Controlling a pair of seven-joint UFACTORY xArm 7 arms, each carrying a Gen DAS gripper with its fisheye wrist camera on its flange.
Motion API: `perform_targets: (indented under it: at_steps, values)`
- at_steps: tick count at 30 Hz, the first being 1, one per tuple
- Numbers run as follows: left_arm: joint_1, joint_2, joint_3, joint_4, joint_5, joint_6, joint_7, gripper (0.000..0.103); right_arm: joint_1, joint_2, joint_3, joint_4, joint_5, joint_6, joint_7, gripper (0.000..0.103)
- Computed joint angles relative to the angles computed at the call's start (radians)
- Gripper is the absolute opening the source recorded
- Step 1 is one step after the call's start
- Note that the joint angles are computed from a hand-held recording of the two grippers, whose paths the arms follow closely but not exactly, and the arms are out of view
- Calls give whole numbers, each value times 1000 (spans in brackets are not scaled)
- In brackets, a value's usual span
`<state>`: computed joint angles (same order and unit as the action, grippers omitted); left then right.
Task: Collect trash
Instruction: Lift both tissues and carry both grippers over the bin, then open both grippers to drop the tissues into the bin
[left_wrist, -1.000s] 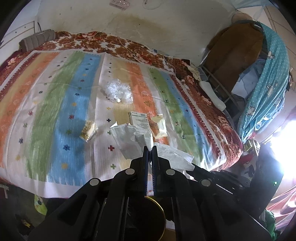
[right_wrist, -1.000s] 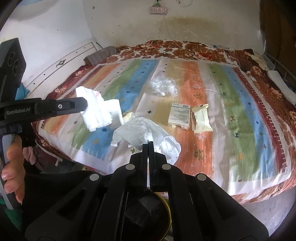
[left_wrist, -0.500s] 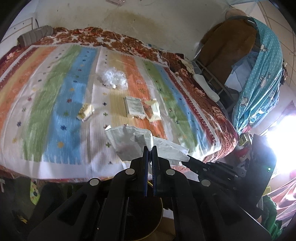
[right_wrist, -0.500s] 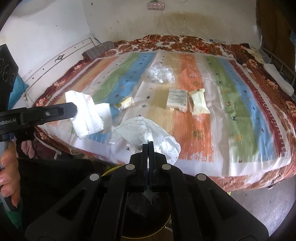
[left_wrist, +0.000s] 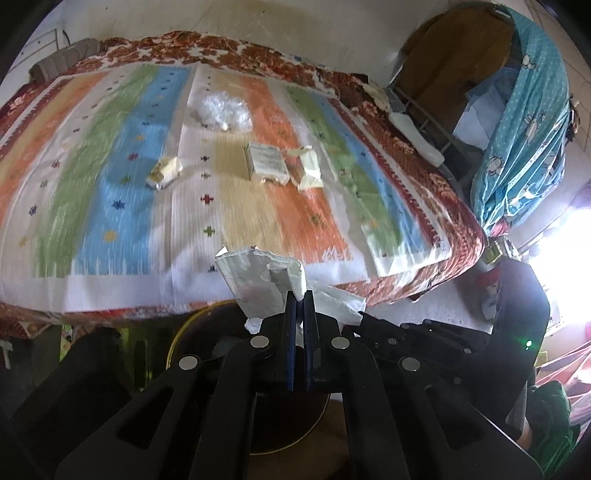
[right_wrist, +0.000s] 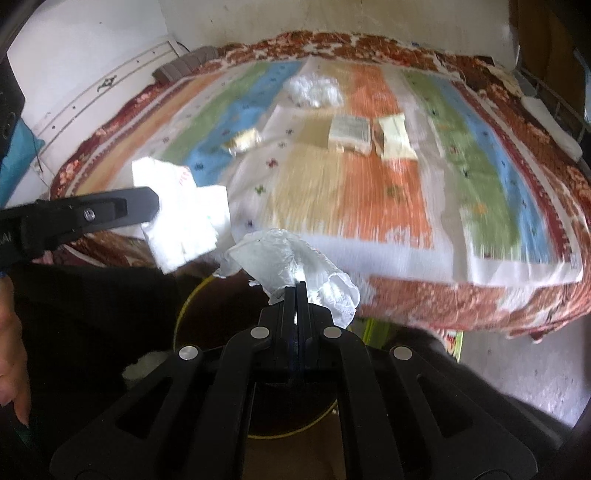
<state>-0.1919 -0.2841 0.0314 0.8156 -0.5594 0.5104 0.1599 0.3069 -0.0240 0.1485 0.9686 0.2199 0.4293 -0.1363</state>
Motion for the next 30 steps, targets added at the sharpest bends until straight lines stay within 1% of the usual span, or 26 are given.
perform_targets:
  at_steps: [3,7,10,12,16,18,21,23,30]
  values:
    - [9,-1,-13,-15,28,8,-34,3,-1,2,-1,-11,10,21,11,0]
    - [15,-6,-24,-42,62,13,-81,3,-1,9,1,-20,-2,46,36,0]
    - [19,4,-31,-50,93,33,-120,3,-1,22,3,-15,-11,75,56,0]
    - [27,16,-42,-53,126,40,-159,3,0,35,4,-11,-13,92,70,0]
    - [28,51,-53,-44,163,61,-196,3,3,69,7,5,-71,115,132,0]
    - [26,73,-58,-34,174,74,-209,3,3,89,8,15,-72,132,145,0]
    - [27,108,-58,-18,171,105,-224,3,-3,124,10,37,-45,173,152,0]
    - [32,137,-60,-9,167,126,-239,3,-1,144,8,49,-62,187,176,0]
    - [63,207,-62,26,163,161,-297,3,11,221,6,92,-124,215,250,0]
